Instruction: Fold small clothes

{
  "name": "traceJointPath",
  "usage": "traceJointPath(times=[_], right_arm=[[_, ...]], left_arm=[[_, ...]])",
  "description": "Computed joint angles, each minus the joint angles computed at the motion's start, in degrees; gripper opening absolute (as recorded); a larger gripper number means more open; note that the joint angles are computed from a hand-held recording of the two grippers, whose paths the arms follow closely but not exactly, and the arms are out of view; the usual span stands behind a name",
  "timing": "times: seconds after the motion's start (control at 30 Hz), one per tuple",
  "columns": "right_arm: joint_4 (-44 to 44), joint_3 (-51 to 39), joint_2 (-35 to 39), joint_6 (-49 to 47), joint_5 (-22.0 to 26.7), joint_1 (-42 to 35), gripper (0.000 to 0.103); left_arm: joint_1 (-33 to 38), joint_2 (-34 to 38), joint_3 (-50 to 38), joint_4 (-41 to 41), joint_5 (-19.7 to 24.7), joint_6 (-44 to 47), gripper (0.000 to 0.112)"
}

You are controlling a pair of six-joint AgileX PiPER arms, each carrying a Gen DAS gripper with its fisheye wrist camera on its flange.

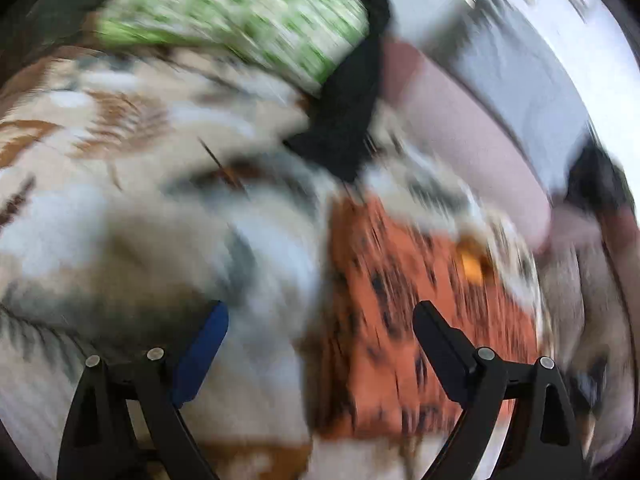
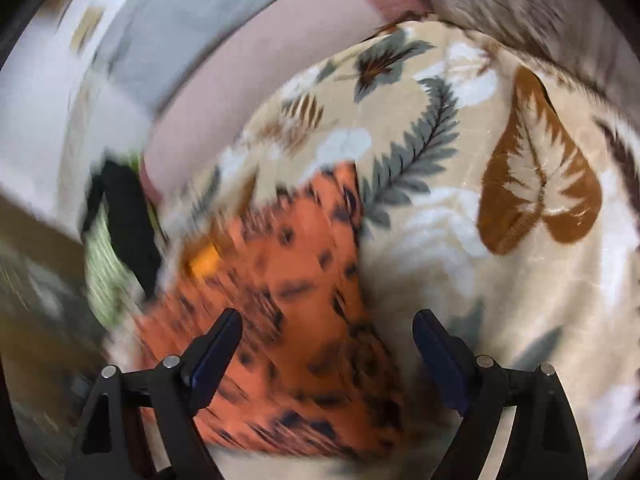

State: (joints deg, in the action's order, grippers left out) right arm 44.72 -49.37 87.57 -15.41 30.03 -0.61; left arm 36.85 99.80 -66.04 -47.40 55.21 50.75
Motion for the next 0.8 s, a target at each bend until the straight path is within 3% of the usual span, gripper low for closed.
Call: traceJointPath(times=[0.07, 0.13, 0.17, 0.2, 0.23, 0.27, 0.3, 0.37, 0.47, 0.63, 0.7, 0.77, 0.8], right_arm=[[-2.8, -1.7, 2.3, 0.4, 0.3, 1.4, 0.089], [-1.2, -5.1, 7.9, -1.3, 3.9, 1.9, 0.087], [-3.2, -7.2, 11.2, 1.2, 5.7, 2.9, 0.083], [-6.5, -8.6, 12.3, 4.4, 5.6, 4.2, 0.076], [-7.4, -9.0, 12.0, 5.3, 6.0, 5.0, 0.060], [-6.0, -10.4, 12.1, 5.4, 8.8, 4.7, 0.038], [-5.6, -11.2, 11.5, 6.1, 10.7, 4.5, 0.019], [-8.2, -12.4, 9.2, 8.9, 12.1, 5.1, 0.018], [-7.6, -11.5, 0.8, 11.3, 14.7, 4.6, 0.018], [-12.7, -6.8, -15.6, 19.9, 19.1, 8.6, 0.018], [-14.8, 0.2, -22.2, 24.3, 19.2, 10.6, 0.021], [-14.4, 10.5, -24.2, 23.8, 14.9, 13.3, 0.036], [-13.1, 14.5, -22.0, 22.5, 14.4, 13.6, 0.073]], left_arm=[[-3.1, -0.2, 2.4, 2.9, -1.0, 2.6, 0.093], [-8.5, 1.8, 3.2, 7.5, -4.7, 0.0, 0.093], [-10.3, 1.2, 4.9, 9.3, -8.2, -1.5, 0.087], [-12.4, 0.5, 5.0, 12.5, -11.0, -4.5, 0.074], [-14.0, 0.1, 3.9, 15.3, -11.4, -6.5, 0.034], [-14.3, 0.4, 2.4, 15.9, -9.6, -8.1, 0.010], [-13.4, 0.7, 0.0, 14.1, -5.5, -9.5, 0.010], [-12.0, -2.8, -1.4, 12.8, -3.4, -8.4, 0.010], [-8.2, -10.2, -1.0, 9.3, 3.4, -5.5, 0.010], [6.2, -22.8, 9.1, 8.6, 14.0, 5.8, 0.014], [9.1, -23.0, 14.8, 11.0, 13.3, 10.4, 0.020], [9.3, -19.8, 21.2, 15.3, 5.7, 11.7, 0.038], [9.4, -17.3, 21.9, 15.9, 3.7, 12.2, 0.039]])
